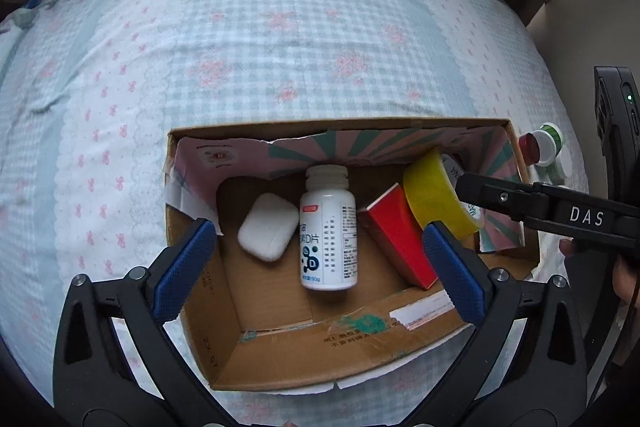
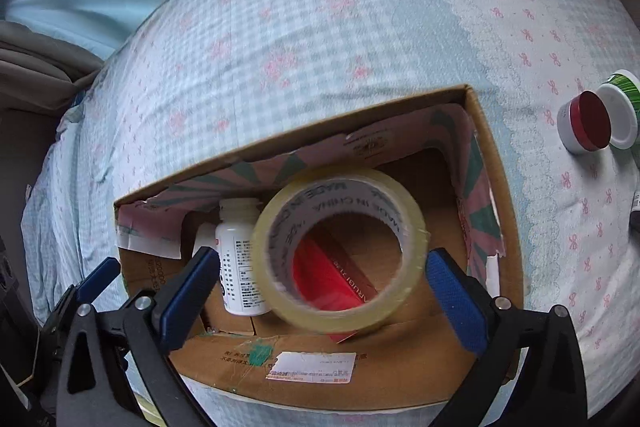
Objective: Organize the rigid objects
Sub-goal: 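Carry earbud case and tape roll into the cardboard box and release both, then withdraw both tools from the box toward the remaining jars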
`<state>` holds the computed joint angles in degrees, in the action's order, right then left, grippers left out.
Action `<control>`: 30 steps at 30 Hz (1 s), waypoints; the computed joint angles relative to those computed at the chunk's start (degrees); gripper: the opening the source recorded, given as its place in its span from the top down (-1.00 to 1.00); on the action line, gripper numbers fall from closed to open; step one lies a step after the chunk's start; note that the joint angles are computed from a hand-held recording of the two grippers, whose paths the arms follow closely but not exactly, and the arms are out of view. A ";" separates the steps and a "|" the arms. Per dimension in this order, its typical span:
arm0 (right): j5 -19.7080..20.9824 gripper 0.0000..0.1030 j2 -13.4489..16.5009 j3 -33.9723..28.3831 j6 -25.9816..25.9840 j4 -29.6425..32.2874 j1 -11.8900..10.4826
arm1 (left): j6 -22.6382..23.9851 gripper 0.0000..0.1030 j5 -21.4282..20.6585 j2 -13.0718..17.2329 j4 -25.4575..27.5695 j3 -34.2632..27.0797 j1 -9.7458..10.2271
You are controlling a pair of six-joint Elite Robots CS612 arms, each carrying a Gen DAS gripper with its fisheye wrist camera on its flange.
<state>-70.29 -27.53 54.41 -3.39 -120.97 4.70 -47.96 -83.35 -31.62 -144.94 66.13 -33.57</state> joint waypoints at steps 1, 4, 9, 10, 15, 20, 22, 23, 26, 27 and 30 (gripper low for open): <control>0.11 -1.00 -0.09 0.10 0.02 -0.21 -0.12 | -0.31 -0.99 0.08 -0.11 -0.04 0.17 -0.06; -0.45 -1.00 -0.51 0.63 -0.78 -0.28 -0.23 | -1.41 -0.99 -0.24 -0.43 0.23 0.54 -0.17; -1.22 -1.00 -1.43 1.62 -3.54 0.17 -0.17 | -1.90 -0.99 0.58 -1.35 0.10 1.59 -0.56; -1.07 -1.00 -1.68 1.94 -3.83 0.03 -0.17 | -1.90 -0.99 0.98 -1.63 0.07 1.88 -0.67; -1.76 -1.00 -3.44 4.15 -6.08 -1.76 -0.02 | -2.52 -0.99 2.98 -3.65 -0.81 4.09 -1.27; -2.61 -1.00 -6.06 7.26 -8.20 -3.24 -0.10 | -3.51 -0.99 5.04 -6.12 0.41 5.81 -2.17; -3.22 -1.00 -7.51 8.94 -9.47 -4.14 -0.14 | -3.90 -0.99 5.80 -7.40 -0.16 6.92 -2.64; -2.75 -1.00 -8.34 9.86 -9.85 -4.52 -0.26 | -4.03 -0.99 6.30 -8.06 -0.16 7.43 -2.91; -1.67 -1.00 -11.17 13.46 -9.95 -8.33 -0.64 | -4.53 -0.99 8.33 -10.16 0.78 8.83 -3.91; -1.56 -1.00 -12.14 14.65 -9.88 -9.77 -0.72 | -4.85 -0.99 8.98 -10.87 1.10 9.36 -4.25; -0.67 -1.00 -14.69 17.34 -10.23 -11.92 -1.05 | -5.99 -0.99 10.59 -12.87 1.76 10.81 -5.25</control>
<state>-70.96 -42.22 71.75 -13.62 -132.90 3.66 -53.95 -72.75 -44.50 -143.18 76.94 -38.81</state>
